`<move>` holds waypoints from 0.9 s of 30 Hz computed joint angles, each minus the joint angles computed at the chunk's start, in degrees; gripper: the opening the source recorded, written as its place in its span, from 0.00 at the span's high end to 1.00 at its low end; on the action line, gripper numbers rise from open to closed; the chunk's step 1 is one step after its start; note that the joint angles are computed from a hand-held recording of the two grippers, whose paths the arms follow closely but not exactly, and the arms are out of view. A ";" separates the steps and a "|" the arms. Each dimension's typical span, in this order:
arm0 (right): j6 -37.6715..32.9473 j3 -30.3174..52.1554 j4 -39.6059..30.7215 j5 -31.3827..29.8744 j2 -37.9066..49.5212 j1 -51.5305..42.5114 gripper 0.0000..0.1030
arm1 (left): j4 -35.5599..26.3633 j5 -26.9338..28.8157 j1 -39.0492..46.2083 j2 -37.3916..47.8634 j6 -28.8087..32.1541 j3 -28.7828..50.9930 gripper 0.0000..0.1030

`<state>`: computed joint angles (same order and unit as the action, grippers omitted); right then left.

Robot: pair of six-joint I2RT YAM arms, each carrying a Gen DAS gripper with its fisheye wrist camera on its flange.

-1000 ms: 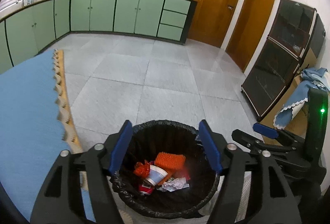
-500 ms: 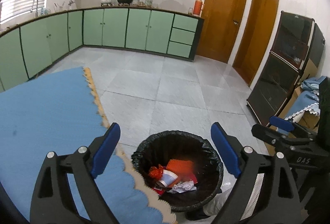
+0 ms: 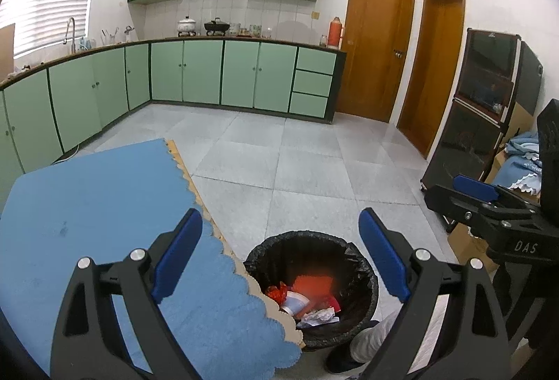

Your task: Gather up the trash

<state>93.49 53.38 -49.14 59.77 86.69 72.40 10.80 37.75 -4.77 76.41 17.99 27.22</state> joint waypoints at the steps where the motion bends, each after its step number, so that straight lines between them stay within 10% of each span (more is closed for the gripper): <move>1: 0.31 0.81 -0.95 0.32 0.49 0.41 0.06 | -0.24 0.78 0.85 -1.06 0.29 -0.59 0.14; 27: 0.18 8.16 -5.72 3.78 5.78 4.30 0.06 | -2.77 8.29 9.96 -8.28 2.33 -3.83 0.14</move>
